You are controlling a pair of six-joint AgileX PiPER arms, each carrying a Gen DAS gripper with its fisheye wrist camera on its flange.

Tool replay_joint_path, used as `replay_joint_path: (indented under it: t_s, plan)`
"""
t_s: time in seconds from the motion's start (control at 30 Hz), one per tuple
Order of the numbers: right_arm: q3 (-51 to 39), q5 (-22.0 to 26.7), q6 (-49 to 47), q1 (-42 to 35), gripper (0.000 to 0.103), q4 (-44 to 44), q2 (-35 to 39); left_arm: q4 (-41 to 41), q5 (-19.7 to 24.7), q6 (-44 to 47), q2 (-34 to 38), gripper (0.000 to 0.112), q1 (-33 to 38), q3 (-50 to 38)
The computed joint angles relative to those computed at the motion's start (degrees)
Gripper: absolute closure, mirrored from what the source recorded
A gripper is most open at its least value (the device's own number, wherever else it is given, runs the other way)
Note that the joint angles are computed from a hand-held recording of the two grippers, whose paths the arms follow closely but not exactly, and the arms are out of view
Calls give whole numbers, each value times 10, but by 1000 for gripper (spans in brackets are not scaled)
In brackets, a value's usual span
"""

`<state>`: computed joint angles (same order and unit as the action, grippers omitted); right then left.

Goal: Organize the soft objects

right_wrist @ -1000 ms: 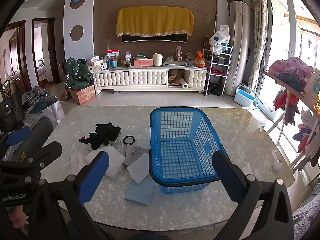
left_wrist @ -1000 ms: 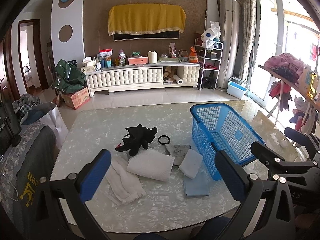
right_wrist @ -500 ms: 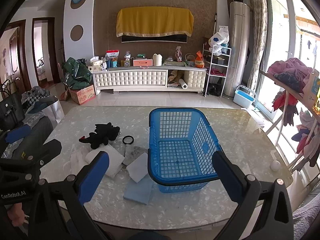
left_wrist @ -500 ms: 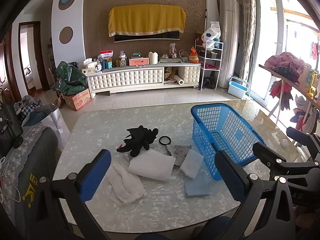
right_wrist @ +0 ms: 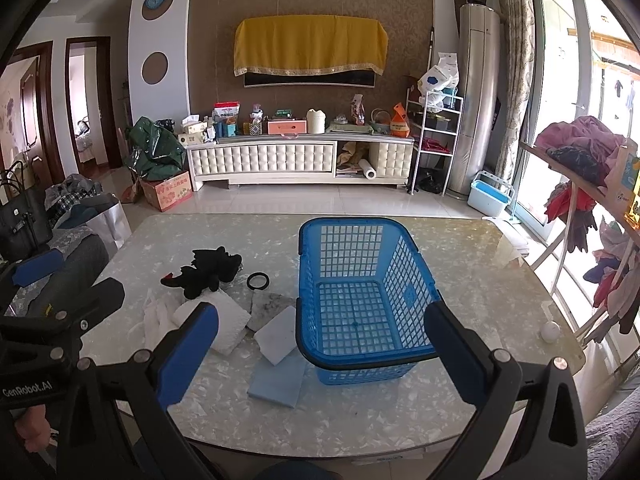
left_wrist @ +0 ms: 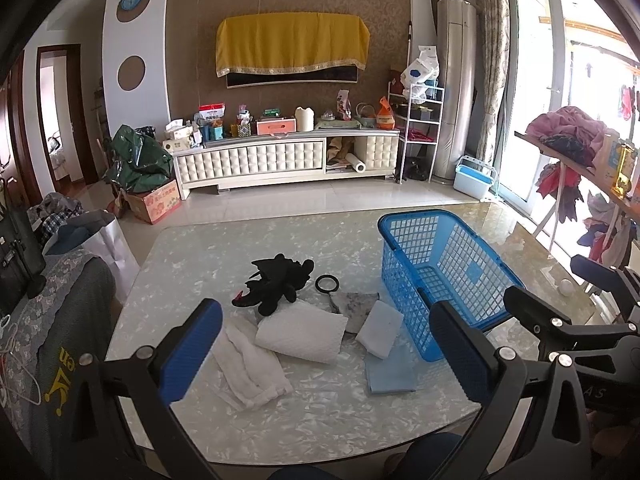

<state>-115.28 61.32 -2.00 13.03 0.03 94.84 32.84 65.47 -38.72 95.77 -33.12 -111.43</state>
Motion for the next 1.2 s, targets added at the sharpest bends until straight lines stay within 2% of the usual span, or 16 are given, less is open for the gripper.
replay_joint_path:
  t_s: [0.87, 1.07, 1.2]
  plan:
    - [6, 5, 7, -3, 0, -3, -12, 20, 28, -9, 6, 9, -30, -29]
    - [-13, 14, 1, -5, 0, 7, -4, -5, 24, -7, 0, 9, -19, -30]
    - [-23, 21, -3, 0, 0, 5, 3, -13, 36, -8, 4, 9, -12, -38]
